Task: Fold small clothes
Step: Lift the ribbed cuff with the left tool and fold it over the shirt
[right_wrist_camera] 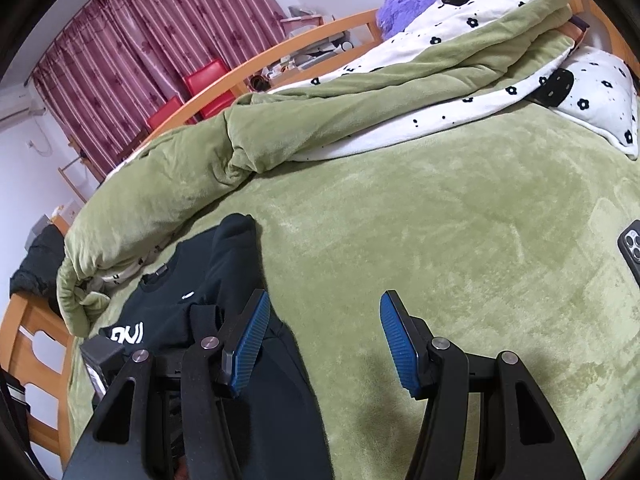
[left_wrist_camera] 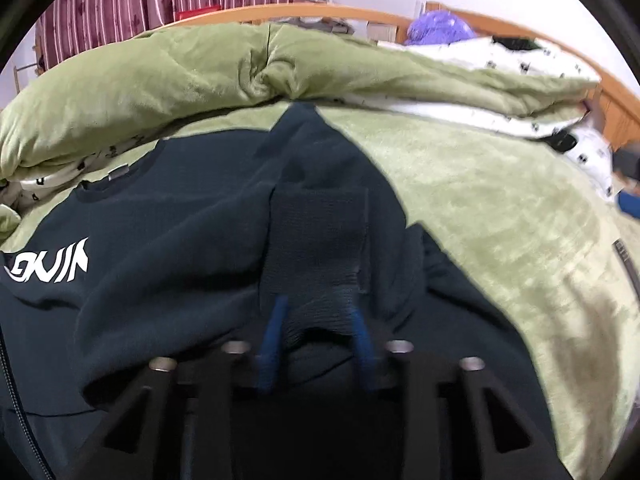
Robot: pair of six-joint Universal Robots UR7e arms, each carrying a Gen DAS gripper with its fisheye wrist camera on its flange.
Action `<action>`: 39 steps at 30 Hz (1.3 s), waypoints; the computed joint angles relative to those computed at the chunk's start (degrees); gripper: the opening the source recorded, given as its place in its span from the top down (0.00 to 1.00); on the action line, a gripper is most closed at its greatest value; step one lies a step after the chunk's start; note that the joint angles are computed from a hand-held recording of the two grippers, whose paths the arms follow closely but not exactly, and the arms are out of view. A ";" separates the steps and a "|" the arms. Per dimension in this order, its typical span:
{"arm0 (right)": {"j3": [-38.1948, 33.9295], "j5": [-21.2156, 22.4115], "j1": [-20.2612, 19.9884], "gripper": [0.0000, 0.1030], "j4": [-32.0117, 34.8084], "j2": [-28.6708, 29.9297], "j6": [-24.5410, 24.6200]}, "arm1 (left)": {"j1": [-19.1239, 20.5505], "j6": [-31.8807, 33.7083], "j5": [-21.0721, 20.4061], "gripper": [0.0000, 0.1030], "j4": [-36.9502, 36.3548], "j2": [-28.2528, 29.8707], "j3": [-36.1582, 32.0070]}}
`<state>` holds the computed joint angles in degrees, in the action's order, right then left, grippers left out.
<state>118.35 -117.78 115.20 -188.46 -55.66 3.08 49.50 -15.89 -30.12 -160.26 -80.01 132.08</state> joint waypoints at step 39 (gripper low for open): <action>-7.79 -10.90 9.03 0.45 6.30 13.67 -6.76 | 12.87 -11.66 3.46 0.58 26.28 -36.22 1.24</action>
<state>110.56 -128.68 124.23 -182.15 -42.00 -3.68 62.37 -27.55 -26.66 -133.98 -116.23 133.31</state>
